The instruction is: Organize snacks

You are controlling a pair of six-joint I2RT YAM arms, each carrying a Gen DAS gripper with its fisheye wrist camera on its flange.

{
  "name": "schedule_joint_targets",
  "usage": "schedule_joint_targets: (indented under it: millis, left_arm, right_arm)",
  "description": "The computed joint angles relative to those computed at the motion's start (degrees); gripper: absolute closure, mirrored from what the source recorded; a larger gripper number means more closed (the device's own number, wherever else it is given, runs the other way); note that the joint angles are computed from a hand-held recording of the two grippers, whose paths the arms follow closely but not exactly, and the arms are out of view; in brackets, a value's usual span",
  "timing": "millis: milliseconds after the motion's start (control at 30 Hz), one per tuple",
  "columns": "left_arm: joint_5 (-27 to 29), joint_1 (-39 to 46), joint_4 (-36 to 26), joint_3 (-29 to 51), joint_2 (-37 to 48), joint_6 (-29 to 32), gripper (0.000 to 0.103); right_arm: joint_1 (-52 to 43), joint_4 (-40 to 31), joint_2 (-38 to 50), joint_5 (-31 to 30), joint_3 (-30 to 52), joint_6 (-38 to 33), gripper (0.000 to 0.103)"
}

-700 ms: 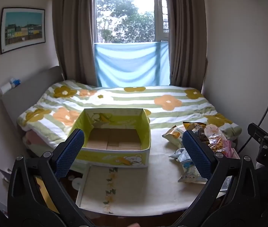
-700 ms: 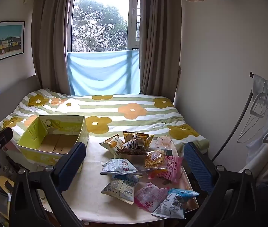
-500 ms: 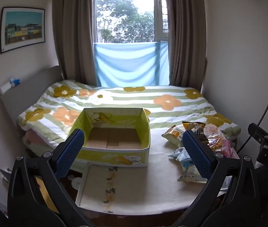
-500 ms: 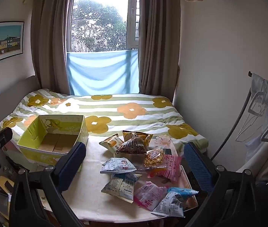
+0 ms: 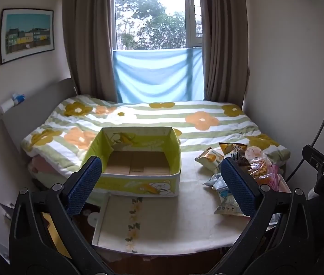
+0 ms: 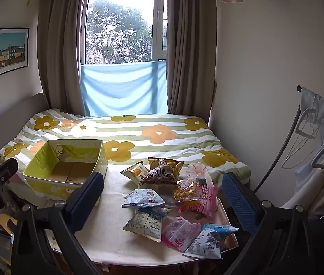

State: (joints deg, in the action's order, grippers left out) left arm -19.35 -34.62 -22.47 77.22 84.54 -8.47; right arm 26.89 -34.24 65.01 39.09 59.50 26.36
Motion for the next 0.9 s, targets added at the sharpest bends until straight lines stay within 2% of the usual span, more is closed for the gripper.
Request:
schedule_joint_targets:
  millis: [400,600,900]
  left_arm:
    - [-0.6,-0.9,-2.0,-0.7,-2.3,-0.5,0.001]
    - [-0.9,-0.8,-2.4,-1.2,-3.6,-0.8,0.001]
    - [-1.2,-1.1,-3.6,-1.1,-4.8,-0.7,0.001]
  right_arm:
    - [2.4,-2.5,-2.2,1.9,-0.3,2.0,0.0]
    - [5.8,-6.5,-3.5,4.2,0.7,4.6,0.0]
    - [5.8,-6.5,-2.7,3.9,1.5,4.8,0.0]
